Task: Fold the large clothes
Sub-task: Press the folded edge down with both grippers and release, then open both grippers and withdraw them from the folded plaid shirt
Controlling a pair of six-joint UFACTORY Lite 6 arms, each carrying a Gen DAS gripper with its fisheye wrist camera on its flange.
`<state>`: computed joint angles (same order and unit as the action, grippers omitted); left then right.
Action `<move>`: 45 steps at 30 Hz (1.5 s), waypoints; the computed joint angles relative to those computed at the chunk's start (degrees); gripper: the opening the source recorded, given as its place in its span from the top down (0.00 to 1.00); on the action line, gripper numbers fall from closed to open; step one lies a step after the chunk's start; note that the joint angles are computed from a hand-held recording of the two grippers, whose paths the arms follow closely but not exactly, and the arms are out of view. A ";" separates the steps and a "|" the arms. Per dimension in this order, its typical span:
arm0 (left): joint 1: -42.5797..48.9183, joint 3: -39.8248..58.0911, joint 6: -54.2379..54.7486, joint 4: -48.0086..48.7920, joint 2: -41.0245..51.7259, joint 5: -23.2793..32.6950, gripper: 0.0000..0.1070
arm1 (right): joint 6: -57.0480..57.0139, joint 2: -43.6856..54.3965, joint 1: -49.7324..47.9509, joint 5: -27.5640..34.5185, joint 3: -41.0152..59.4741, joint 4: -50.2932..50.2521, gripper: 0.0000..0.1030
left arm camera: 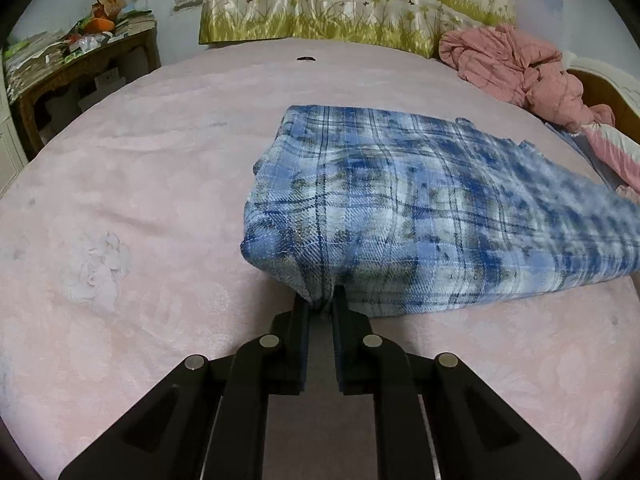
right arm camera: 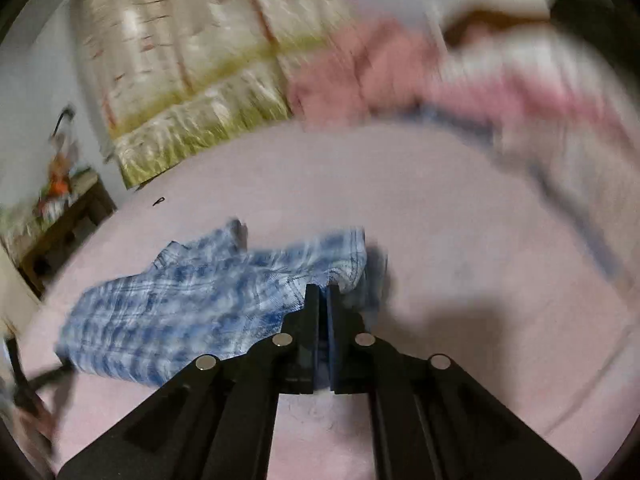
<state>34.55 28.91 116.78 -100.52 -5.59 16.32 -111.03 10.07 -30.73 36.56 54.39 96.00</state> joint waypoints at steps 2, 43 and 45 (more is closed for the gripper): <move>-1.12 -0.39 1.85 -2.04 -0.46 -1.50 0.89 | -0.09 0.55 3.72 -9.80 -0.16 -0.18 0.98; 3.53 7.84 -23.26 9.45 12.41 25.94 0.17 | 17.80 5.80 5.89 0.27 -9.08 0.72 0.12; 2.34 9.15 -21.58 6.53 13.74 24.75 0.18 | 11.10 7.02 7.16 -3.37 -8.63 8.80 0.13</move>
<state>36.89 38.06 95.20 -93.99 8.14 41.06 -99.93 17.09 -23.57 33.19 45.76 104.80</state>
